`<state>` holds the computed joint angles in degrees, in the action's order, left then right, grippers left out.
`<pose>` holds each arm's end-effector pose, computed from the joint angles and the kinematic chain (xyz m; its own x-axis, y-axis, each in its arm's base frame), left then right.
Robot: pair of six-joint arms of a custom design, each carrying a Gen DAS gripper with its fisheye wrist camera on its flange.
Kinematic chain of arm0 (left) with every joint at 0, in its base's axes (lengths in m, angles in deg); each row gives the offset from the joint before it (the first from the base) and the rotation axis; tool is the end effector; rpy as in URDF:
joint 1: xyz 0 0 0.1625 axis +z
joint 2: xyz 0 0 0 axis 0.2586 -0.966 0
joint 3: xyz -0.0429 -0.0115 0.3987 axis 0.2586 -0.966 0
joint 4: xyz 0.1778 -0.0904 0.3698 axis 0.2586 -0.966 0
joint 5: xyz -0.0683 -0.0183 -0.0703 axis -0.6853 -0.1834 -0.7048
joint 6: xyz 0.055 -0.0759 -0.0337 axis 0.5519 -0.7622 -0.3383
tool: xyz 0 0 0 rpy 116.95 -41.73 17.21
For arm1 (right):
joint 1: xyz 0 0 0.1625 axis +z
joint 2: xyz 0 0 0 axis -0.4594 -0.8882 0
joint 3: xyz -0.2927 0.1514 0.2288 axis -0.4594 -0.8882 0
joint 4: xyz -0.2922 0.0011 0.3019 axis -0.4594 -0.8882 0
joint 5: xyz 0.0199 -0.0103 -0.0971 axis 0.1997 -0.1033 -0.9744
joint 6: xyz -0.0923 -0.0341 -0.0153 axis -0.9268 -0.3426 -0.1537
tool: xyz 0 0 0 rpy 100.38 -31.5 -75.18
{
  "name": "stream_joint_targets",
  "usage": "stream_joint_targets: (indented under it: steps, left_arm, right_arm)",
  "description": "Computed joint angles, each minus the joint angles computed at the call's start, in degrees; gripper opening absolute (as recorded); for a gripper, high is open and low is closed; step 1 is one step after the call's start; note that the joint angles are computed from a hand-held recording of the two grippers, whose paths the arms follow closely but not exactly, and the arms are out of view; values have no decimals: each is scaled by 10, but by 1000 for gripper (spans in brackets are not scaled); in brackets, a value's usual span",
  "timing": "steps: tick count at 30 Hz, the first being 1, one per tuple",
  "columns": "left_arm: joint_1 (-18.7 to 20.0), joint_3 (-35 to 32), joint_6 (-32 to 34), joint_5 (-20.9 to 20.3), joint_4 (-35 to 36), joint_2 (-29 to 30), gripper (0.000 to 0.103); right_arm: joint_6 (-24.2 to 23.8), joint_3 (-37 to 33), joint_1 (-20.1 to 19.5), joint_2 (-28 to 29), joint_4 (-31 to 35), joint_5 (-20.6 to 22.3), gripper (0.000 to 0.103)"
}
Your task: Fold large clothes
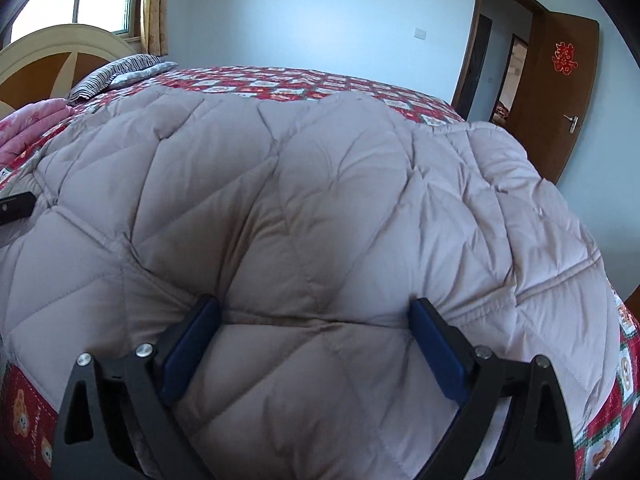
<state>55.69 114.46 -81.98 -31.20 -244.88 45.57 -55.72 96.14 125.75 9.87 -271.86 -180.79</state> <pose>-0.0627 -0.7338 0.1113 -0.8991 0.0364 -0.4362 0.3255 0.7219 -0.6106 0.1594 -0.6714 0.0563 -0.5998 0.2134 0.7711 -0.4748 0.6808 -0.5577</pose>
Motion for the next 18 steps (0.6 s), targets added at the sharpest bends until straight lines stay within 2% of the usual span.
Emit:
stream_joint_targets:
  steps: [3, 5, 9, 11, 12, 13, 14, 16, 18]
  left_arm:
    - [22, -15, -38, -56, 19, 6, 102]
    - [25, -23, -45, -69, 24, 8, 102]
    - [34, -31, -48, -122, 37, 7, 102]
    - [34, -29, -41, -131, 36, 5, 89]
    - [33, -28, -35, -140, 42, 4, 72]
    - [33, -25, -28, -149, 43, 3, 63]
    - [31, -23, -21, -149, 37, 3, 59]
    - [24, -11, -4, -147, 20, -4, 35]
    - [11, 1, 25, -136, -1, -12, 26]
  right_arm:
    - [2, -10, -1, 5, 15, -9, 99]
    - [3, -12, -1, 6, 22, -11, 100]
    - [-5, -27, 1, 16, 22, -20, 100]
    - [-7, -32, 2, 20, 20, -21, 100]
    - [-8, -34, 3, 22, 18, -21, 100]
    - [-8, -33, 3, 21, 15, -21, 100]
    - [-10, -33, 3, 23, 12, -22, 100]
    - [-18, -35, 4, 27, -1, -23, 100]
    - [-34, -41, 7, 36, -18, -32, 99]
